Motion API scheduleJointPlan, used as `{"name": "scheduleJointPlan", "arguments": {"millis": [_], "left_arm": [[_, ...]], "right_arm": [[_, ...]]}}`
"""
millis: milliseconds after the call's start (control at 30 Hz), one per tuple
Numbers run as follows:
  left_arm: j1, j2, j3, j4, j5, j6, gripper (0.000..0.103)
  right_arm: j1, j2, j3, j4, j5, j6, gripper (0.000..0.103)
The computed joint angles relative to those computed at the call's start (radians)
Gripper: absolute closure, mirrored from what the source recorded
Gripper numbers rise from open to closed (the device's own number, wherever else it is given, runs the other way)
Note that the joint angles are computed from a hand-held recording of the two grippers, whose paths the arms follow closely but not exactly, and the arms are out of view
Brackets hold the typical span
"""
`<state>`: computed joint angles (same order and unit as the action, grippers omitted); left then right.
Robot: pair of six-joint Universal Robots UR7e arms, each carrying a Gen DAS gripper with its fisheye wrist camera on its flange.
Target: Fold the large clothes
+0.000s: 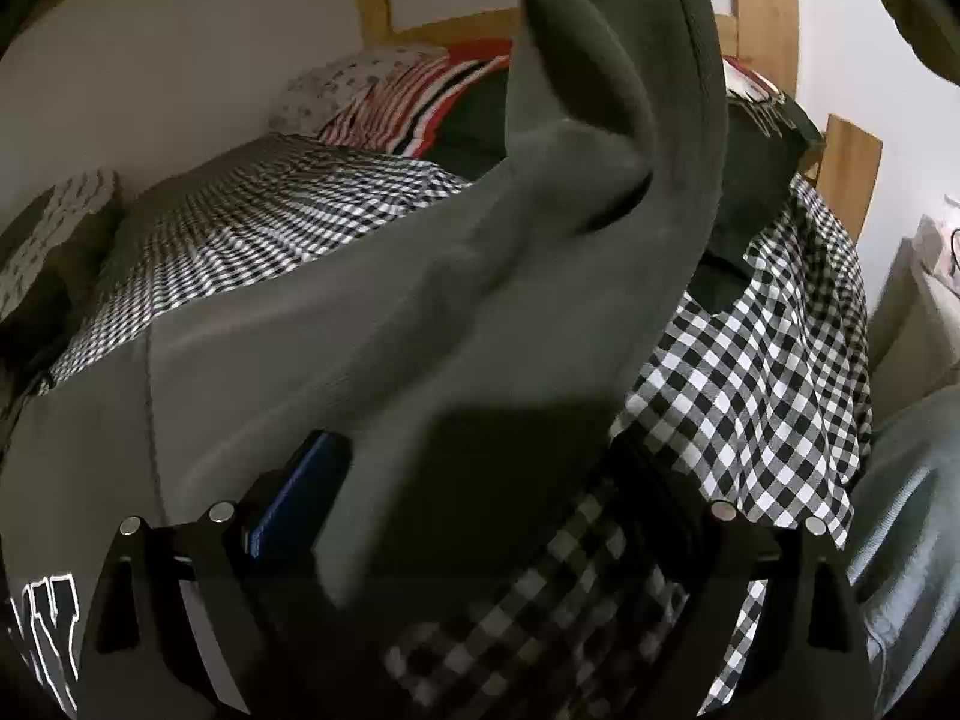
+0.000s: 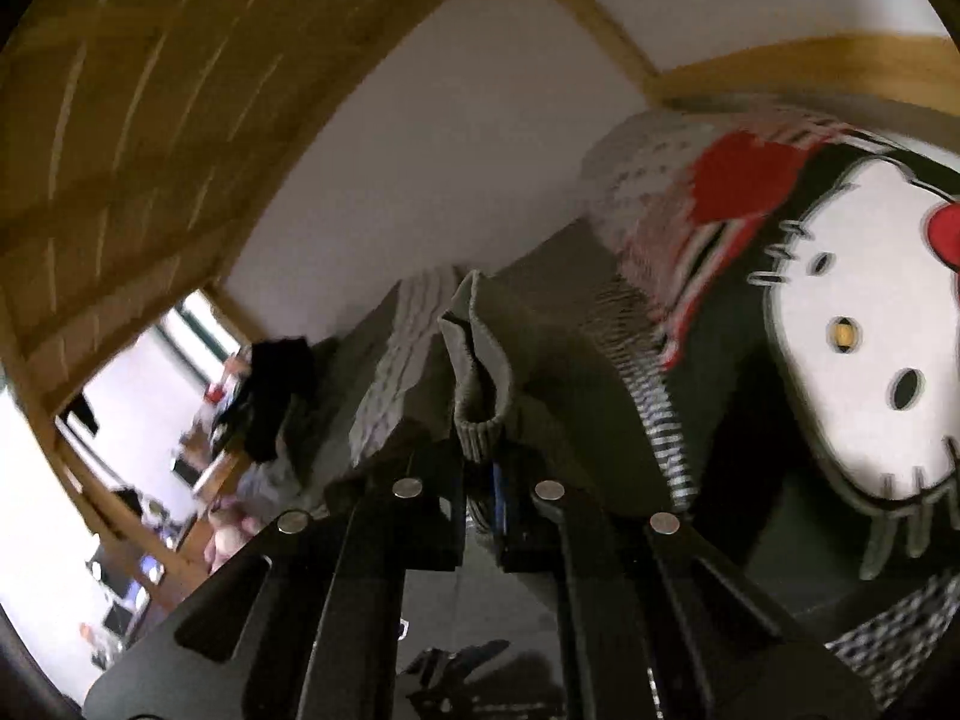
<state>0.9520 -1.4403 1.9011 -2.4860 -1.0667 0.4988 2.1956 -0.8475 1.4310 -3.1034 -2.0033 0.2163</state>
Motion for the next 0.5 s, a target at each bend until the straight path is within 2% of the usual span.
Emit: {"name": "scheduleJointPlan", "arguments": {"millis": [167, 333, 500], "left_arm": [[0.016, -0.015, -0.002, 0.006, 0.003, 0.008, 0.011], [0.011, -0.041, 0.031, -0.034, 0.039, 0.067, 0.011], [-0.016, -0.052, 0.103, -0.185, 0.080, 0.236, 0.011]], "right_arm": [[0.026, 0.076, -0.105, 0.078, 0.025, -0.015, 0.096], [0.046, 0.173, -0.240, 0.180, 0.065, -0.028, 0.096], [0.071, 0.264, -0.385, 0.286, 0.106, -0.033, 0.096]]}}
